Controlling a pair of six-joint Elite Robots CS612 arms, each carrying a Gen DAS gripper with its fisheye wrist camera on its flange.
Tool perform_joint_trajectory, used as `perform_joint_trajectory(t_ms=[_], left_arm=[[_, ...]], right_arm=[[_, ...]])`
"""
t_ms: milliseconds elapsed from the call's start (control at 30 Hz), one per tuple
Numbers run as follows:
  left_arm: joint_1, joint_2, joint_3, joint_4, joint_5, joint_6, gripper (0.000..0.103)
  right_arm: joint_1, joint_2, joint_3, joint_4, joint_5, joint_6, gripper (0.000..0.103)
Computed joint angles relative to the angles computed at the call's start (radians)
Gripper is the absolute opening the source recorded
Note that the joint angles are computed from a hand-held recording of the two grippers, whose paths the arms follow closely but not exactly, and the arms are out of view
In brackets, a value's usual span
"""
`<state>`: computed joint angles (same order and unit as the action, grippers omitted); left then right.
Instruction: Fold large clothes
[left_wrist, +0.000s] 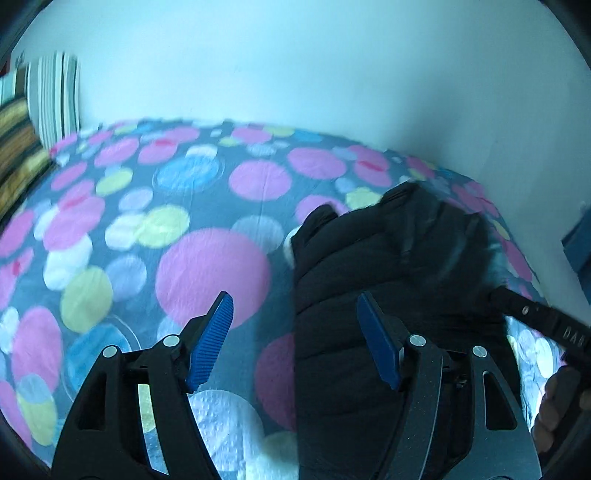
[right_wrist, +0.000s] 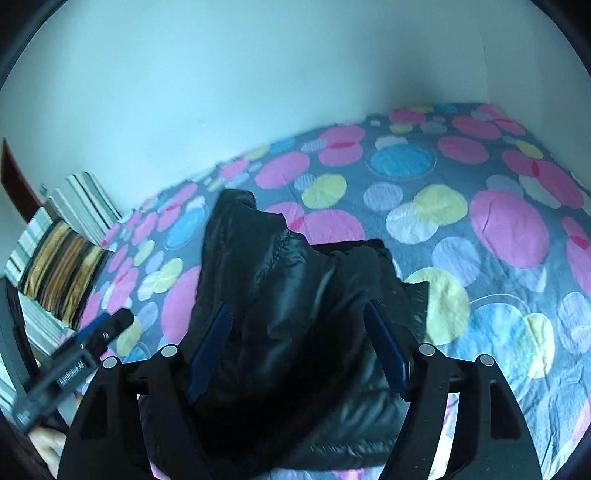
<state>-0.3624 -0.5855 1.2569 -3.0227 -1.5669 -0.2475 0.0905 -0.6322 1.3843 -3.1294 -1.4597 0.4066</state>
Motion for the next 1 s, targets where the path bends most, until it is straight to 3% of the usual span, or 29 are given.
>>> perform_joint_trajectory(t_ms=[67, 100, 167, 267, 467, 600, 700, 867, 1000], left_arm=[[0.006, 0.015, -0.015, 0.020, -0.014, -0.013, 0.069], [0.009, 0.020, -0.018, 0.027, -0.024, -0.018, 0.069], [0.012, 0.021, -0.013, 0.021, -0.047, -0.022, 0.069], [0.010, 0.025, -0.017, 0.002, -0.073, 0.006, 0.069], [-0.015, 0.054, -0.066, 0.048, -0.139, 0.104, 0.069], [-0.039, 0.078, -0.088, 0.074, -0.124, 0.136, 0.070], [-0.040, 0.095, -0.117, 0.124, -0.162, 0.145, 0.069], [-0.041, 0.123, -0.156, 0.175, -0.176, 0.168, 0.069], [-0.054, 0.129, -0.157, 0.163, -0.138, 0.192, 0.069]], right_arm=[[-0.001, 0.016, -0.039, 0.064, 0.032, 0.012, 0.073], [-0.003, 0.022, -0.052, 0.081, 0.046, 0.016, 0.064], [-0.005, 0.030, -0.066, 0.097, 0.060, 0.027, 0.033], [-0.014, 0.033, -0.067, 0.113, 0.071, 0.016, 0.023], [-0.045, 0.034, -0.033, 0.130, 0.027, 0.020, 0.022], [-0.078, 0.048, -0.024, 0.158, 0.088, 0.029, 0.022], [-0.096, 0.067, -0.028, 0.171, 0.152, 0.029, 0.021], [-0.096, 0.087, -0.035, 0.167, 0.154, 0.021, 0.021], [-0.098, 0.103, -0.037, 0.134, 0.165, 0.047, 0.020]])
